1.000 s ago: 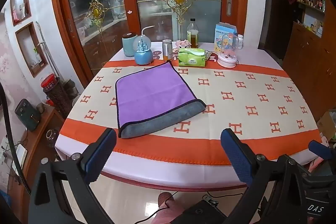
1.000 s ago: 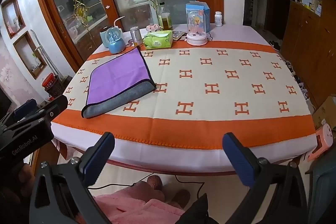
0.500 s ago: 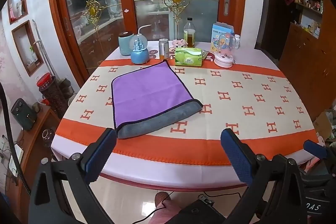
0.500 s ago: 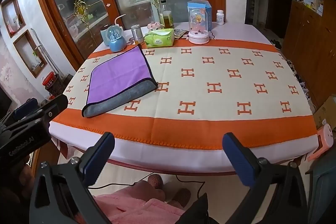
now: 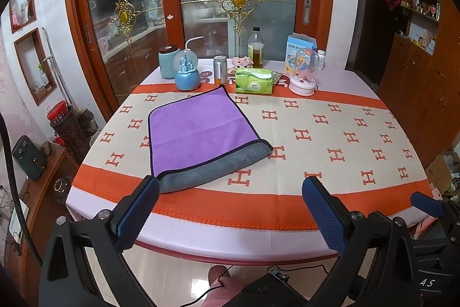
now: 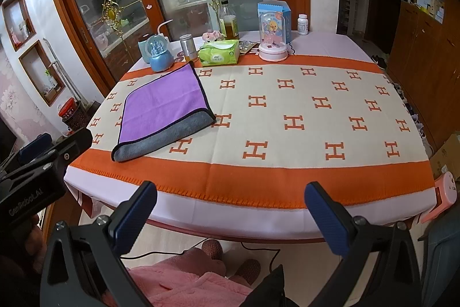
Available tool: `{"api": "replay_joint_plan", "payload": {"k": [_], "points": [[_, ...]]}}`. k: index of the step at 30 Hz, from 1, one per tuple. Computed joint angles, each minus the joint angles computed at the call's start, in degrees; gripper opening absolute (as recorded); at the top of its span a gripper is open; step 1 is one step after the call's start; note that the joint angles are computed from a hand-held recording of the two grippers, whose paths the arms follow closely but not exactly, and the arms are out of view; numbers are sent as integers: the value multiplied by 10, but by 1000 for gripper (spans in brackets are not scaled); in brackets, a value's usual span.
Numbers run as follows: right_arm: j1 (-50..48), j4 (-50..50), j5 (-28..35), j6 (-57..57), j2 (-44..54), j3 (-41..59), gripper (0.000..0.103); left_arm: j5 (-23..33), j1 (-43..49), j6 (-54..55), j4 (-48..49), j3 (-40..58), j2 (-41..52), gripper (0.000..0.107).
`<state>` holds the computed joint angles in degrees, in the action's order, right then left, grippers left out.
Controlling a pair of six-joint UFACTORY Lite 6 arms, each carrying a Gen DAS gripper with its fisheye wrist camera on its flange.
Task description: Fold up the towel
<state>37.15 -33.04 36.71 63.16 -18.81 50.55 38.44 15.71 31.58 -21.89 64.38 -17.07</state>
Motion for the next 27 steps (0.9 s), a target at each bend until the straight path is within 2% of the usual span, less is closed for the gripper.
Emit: {"api": "replay_joint_plan", "payload": {"k": [6,11,22,27], "points": [[-21,18,-9,-30,-13,-9,103,2,0,1,0,2,-2,99],[9,-9,-1,11,18,15,103,-1,3,4,-4,-4,-7,99],[5,-7,-5,8,23,18,103,-3,-2,-3,1,-9,-11,99],[-19,25,-14,-42,2,4,103,0,-3,-9,7,-15,-15,99]]}}
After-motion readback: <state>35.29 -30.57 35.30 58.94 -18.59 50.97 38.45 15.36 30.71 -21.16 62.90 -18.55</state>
